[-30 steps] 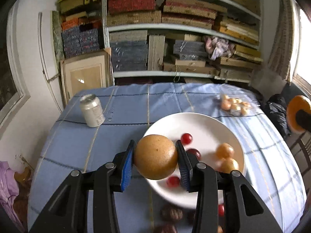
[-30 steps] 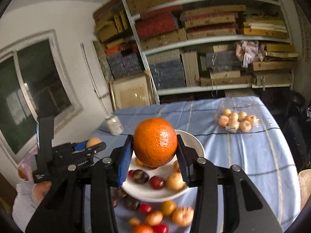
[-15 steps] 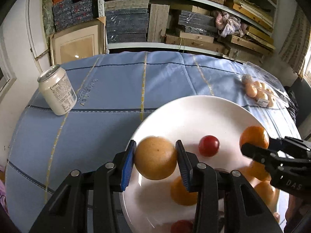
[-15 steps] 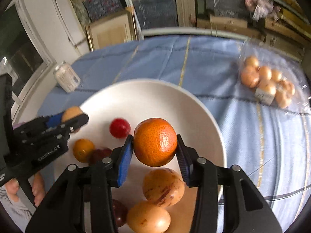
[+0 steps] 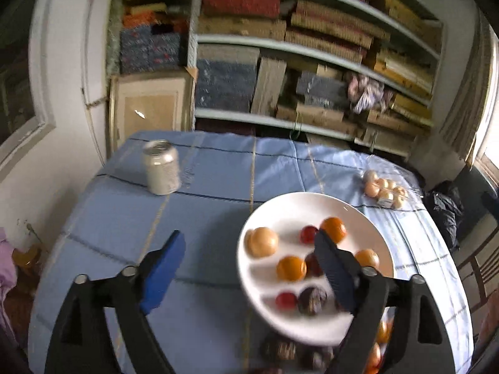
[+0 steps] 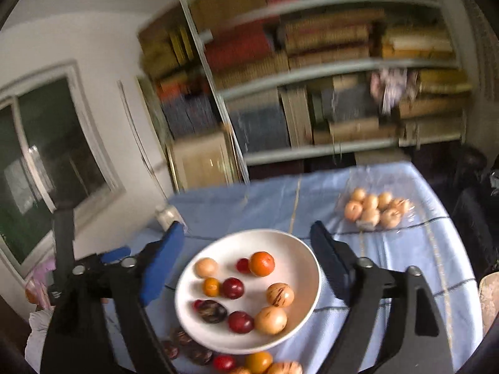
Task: Organize fruits
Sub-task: 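Carry both fruits onto the white plate and open both grippers, then move both grippers back from the plate toward the remaining fruit pile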
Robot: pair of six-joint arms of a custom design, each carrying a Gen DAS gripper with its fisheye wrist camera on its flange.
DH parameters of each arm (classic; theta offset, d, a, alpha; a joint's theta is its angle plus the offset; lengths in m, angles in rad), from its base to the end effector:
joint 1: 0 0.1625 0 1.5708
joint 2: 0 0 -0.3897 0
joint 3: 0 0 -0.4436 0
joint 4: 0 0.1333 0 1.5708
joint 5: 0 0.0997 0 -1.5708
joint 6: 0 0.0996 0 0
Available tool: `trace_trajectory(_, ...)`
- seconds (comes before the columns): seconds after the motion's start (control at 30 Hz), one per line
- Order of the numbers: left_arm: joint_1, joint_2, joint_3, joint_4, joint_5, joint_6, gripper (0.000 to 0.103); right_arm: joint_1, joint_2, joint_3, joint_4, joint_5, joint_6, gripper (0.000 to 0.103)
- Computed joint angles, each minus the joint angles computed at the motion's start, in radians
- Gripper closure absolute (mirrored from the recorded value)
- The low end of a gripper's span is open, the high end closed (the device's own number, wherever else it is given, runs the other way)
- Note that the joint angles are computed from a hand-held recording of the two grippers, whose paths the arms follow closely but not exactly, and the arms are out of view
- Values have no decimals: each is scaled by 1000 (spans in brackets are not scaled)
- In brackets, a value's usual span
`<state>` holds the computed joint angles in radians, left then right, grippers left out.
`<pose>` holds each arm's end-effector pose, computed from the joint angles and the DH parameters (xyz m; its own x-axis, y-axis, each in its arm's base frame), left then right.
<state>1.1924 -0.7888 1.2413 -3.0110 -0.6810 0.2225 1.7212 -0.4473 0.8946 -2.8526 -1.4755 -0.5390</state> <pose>-0.0927 -0.8034 0.2937 -0.7594 -0.2481 -0.6015 0.3804 0.5807 -0.7198 0.2748 -0.8603 0.1465 -0.7840 -0.5286 0.3255 -0.5861 0.4575 -0.6687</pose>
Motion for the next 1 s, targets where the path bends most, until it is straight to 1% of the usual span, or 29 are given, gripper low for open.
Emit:
trace_trajectory(0.03,-13,-42,87,-68,10,8,13,-10,-53,97,-67,31,3,11)
trace_trajectory(0.1,-26,-89,204,-154,24,2,7,-32,-142,276,-189,65,2,8)
trace_trajectory(0.17,-30,-113,281,-196,32,-12,5,-52,-184,398,-277,52,-17,7)
trace_trajectory(0.23,-25,-127,347,-190,43,-51,5,-68,-194,470,-343,33,-26,6)
trace_trajectory(0.3,-14,-120,385,-181,57,-81,5,-98,-170,501,-415,11,-19,6)
trace_trajectory(0.33,-8,-108,390,-181,72,-86,5,-103,-155,504,-423,-26,-7,6)
trace_trajectory(0.37,-5,-99,394,-184,86,-83,5,-100,-146,494,-397,-79,-1,6)
trace_trajectory(0.4,-3,-91,399,-178,102,-79,5,-99,-147,483,-347,-93,-7,6)
trace_trajectory(0.43,-2,-87,400,-170,113,-71,5,-102,-147,480,-339,-79,2,6)
trace_trajectory(0.47,-4,-79,397,-183,121,-49,5,-106,-145,479,-355,-67,17,6)
trace_trajectory(0.53,-5,-73,401,-224,118,-16,5,-113,-148,476,-352,-56,48,5)
trace_trajectory(0.63,5,-75,396,-176,100,-38,5,-115,-145,464,-317,-64,76,5)
trace_trajectory(0.73,9,-57,378,-156,115,-35,5,-115,-142,457,-286,-71,88,5)
trace_trajectory(0.8,9,-49,366,-147,114,-32,5,-118,-160,481,-286,-65,90,5)
trace_trajectory(0.9,12,-34,343,-131,110,-26,5,-118,-161,485,-281,-64,88,5)
trace_trajectory(1.0,20,-20,311,-70,110,-52,5,-117,-161,487,-275,-66,84,5)
